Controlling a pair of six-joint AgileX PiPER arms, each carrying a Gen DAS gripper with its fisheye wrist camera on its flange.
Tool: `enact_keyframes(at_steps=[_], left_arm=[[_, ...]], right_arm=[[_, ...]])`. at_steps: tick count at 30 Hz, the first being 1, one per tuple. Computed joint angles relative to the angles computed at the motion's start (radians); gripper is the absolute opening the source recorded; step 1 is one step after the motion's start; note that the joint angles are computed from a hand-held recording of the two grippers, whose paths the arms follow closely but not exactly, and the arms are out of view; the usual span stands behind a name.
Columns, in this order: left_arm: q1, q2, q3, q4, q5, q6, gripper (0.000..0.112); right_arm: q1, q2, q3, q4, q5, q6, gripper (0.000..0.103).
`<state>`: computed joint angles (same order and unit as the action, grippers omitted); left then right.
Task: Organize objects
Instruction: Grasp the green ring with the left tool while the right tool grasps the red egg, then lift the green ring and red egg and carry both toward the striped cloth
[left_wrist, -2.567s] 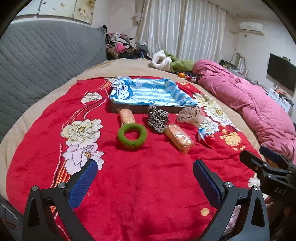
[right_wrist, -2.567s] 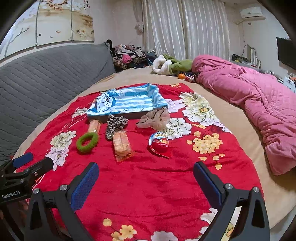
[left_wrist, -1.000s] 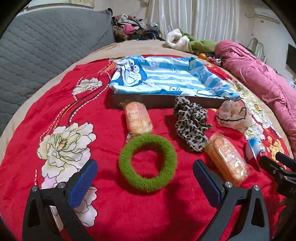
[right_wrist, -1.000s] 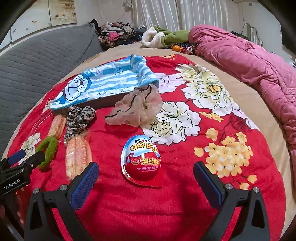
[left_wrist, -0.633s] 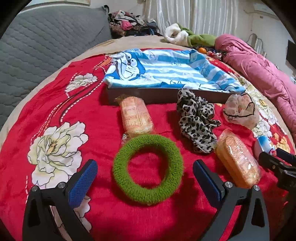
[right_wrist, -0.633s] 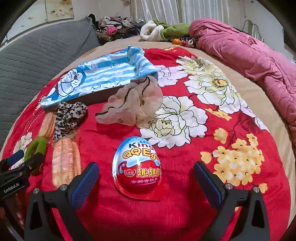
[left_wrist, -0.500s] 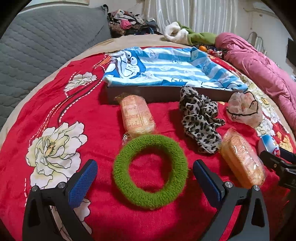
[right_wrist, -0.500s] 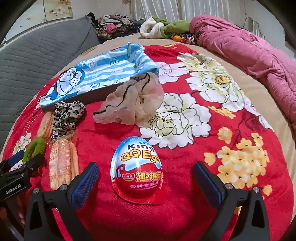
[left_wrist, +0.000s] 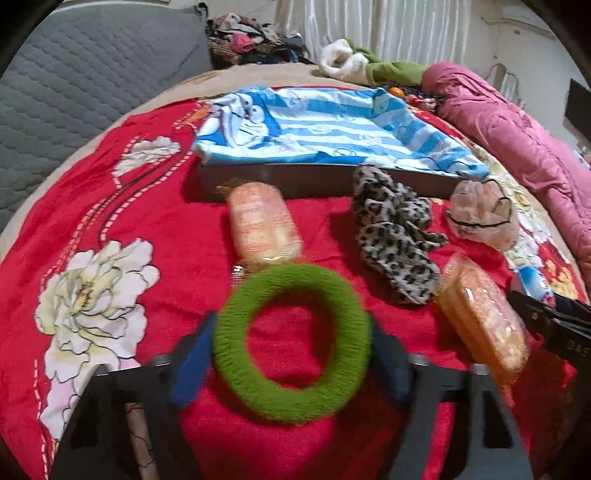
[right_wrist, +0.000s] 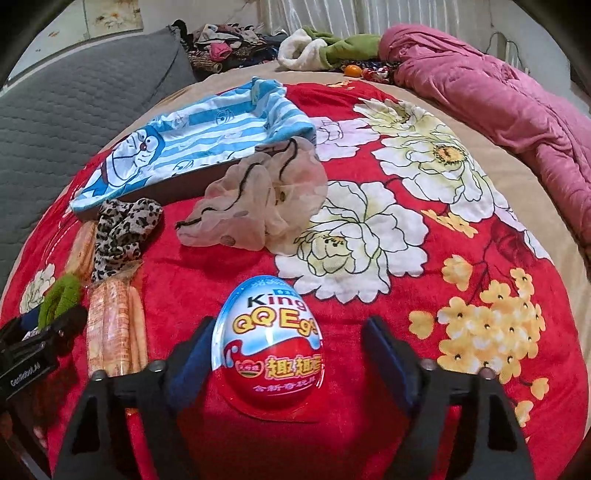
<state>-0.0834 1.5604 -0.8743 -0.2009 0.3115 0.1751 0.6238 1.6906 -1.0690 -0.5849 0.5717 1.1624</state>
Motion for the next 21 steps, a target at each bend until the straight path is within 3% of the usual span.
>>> enact_keyframes(at_steps=[5,11,21], left_arm=[[0.009,-0.007,0.002,-0.106,0.019,0.110,0.050],[0.013,-0.022,0.004,-0.139,0.039,0.139,0.029],[0.010,-0.067,0.024,-0.103,0.058,0.095,0.024]], right_arm=[[0.001,-0.006,-0.003,0.043,-0.008,-0.047,0.051],[0.023,-0.014,0.000,0.022,0.008,-0.018,0.051],[0.045,-0.045,0.017,0.024,0.015,-0.007,0.051]])
